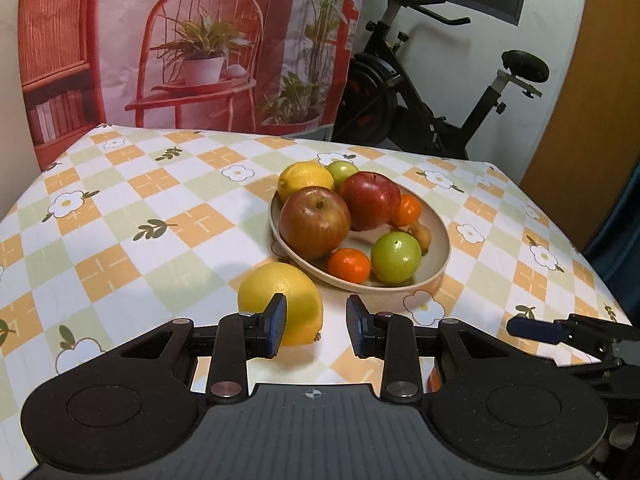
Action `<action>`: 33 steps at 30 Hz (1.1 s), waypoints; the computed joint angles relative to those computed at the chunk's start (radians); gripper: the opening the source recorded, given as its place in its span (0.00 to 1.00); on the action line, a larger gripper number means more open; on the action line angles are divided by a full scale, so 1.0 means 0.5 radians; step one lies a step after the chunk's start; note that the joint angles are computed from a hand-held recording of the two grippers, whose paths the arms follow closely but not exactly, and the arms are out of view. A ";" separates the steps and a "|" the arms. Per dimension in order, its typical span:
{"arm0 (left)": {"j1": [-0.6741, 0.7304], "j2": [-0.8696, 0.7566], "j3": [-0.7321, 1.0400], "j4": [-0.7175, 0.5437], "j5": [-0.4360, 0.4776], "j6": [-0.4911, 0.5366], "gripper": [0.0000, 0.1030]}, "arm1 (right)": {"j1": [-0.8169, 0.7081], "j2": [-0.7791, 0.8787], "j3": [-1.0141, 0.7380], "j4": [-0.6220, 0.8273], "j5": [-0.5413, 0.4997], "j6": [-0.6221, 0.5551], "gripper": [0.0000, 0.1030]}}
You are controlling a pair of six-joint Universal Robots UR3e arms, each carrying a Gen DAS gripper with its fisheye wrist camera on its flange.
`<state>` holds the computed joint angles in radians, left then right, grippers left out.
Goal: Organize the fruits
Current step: 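Move the right gripper to the small brown fruit while the left gripper approaches a tangerine, then close the right gripper on the small brown fruit while the left gripper closes on the tangerine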
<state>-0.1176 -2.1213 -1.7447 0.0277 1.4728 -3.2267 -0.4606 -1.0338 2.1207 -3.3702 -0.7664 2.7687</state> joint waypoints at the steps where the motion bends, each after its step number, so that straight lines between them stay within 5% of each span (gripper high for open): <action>1: -0.001 0.003 -0.005 0.006 0.003 -0.002 0.34 | -0.004 -0.017 0.027 0.011 0.008 -0.030 0.55; 17: -0.022 0.041 -0.071 0.010 0.031 -0.002 0.34 | -0.046 -0.166 0.185 0.435 0.174 -0.665 0.32; 33: -0.033 0.054 -0.086 0.006 0.015 0.035 0.34 | -0.153 -0.073 0.116 0.536 0.321 -0.547 0.24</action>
